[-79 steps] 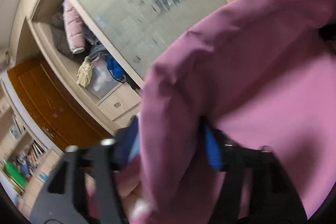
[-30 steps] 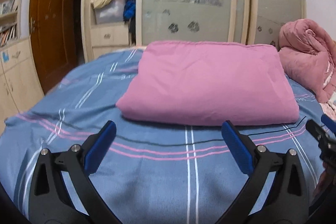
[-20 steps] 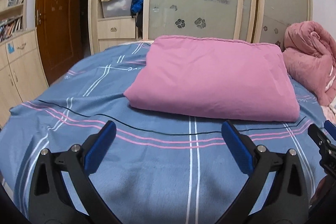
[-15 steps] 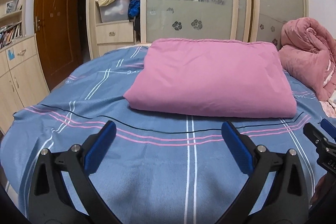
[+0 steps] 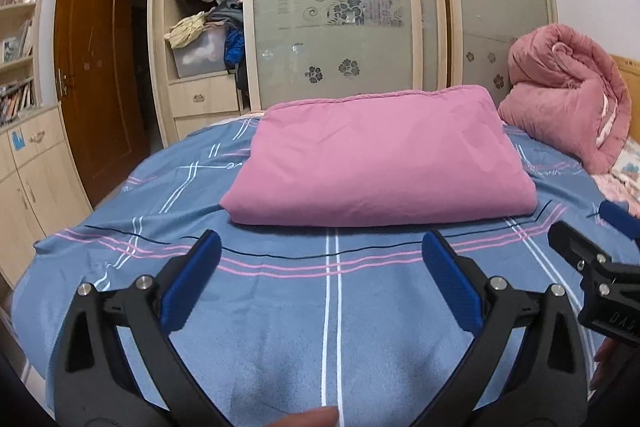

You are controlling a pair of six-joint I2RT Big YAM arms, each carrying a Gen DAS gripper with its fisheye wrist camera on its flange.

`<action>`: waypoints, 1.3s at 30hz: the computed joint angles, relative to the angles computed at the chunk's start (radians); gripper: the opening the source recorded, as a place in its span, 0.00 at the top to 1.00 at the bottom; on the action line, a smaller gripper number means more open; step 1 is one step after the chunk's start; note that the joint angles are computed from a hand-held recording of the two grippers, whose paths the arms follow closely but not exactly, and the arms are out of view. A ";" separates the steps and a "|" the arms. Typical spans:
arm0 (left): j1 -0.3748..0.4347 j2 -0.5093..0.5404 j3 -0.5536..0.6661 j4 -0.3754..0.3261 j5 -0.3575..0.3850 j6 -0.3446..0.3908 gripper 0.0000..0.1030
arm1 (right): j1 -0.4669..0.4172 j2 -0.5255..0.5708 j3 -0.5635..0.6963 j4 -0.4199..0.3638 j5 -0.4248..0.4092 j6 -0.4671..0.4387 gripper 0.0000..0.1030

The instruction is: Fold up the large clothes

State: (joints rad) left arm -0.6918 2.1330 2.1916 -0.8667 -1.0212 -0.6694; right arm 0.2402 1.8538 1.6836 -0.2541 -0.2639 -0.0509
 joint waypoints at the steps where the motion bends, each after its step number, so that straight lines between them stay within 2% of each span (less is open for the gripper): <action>1: -0.002 0.003 0.002 -0.003 0.000 0.004 0.02 | 0.001 -0.003 -0.003 0.000 0.001 0.000 0.01; 8: -0.005 -0.022 -0.046 0.022 0.007 -0.010 0.02 | 0.011 -0.015 -0.026 0.035 0.015 -0.009 0.01; 16: -0.004 -0.043 -0.082 0.073 0.018 0.025 0.02 | 0.015 -0.003 -0.014 0.026 0.021 -0.010 0.01; 23: 0.002 -0.028 -0.063 0.072 0.063 0.039 0.02 | 0.014 0.004 -0.003 0.017 0.018 -0.016 0.01; 27: 0.000 -0.036 -0.086 0.120 0.053 0.055 0.02 | 0.013 0.004 -0.002 0.015 0.015 -0.017 0.01; 39: 0.004 -0.030 -0.074 0.099 0.064 0.035 0.02 | 0.012 0.008 0.003 0.015 0.020 -0.019 0.01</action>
